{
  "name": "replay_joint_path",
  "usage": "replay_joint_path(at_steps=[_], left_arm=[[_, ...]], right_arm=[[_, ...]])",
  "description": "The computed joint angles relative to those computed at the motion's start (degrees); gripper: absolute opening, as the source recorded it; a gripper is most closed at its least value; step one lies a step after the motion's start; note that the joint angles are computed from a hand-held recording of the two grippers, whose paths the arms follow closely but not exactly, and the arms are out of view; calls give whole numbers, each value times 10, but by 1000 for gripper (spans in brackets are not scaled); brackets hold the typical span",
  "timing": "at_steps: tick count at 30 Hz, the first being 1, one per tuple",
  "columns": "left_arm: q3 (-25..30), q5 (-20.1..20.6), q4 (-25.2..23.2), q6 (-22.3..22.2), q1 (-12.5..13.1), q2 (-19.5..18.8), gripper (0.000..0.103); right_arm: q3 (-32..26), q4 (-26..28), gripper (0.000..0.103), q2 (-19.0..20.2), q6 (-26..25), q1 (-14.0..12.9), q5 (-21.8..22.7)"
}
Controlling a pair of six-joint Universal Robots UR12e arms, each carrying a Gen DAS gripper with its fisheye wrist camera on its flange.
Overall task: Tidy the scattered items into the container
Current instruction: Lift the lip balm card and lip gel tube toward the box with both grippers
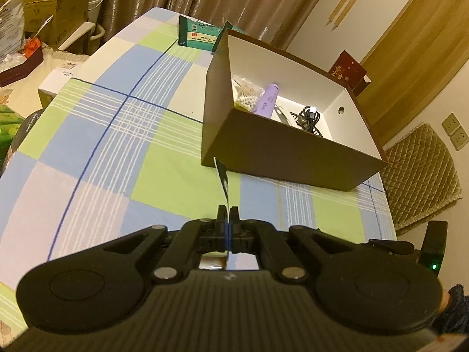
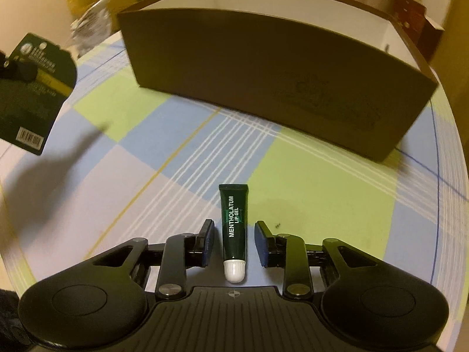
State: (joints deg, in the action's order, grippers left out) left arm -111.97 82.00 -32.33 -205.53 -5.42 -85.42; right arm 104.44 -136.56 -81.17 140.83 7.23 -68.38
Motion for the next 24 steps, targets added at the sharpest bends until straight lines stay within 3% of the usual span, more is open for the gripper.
replay_joint_path(at_steps=[1,6,8,10,13,16,24], left_arm=[[0,5,2,-5,-4,0,0],[0,26,5,-27,-22,-1,0],[-1,31,6,-34,-27,-1,0],[-1,33,5,-39,-31,-2,0],[2,32,0,-40,-34,-4,0],[5,27,-2,-34,-36,-8,0],[21,-3,4,-6,-31,-21,0]], right_arm=[[1,2,14,-1,-9,-1,3],[6,9,14,-6,-40,-10,17],[7,13,22,-8,-58,-10,15],[12,9,22,-11,-69,-12,15],[17,15,21,-14,-61,-20,28],[17,17,12,-15,-65,-20,30],[10,32,12,-24,-45,-23,40]])
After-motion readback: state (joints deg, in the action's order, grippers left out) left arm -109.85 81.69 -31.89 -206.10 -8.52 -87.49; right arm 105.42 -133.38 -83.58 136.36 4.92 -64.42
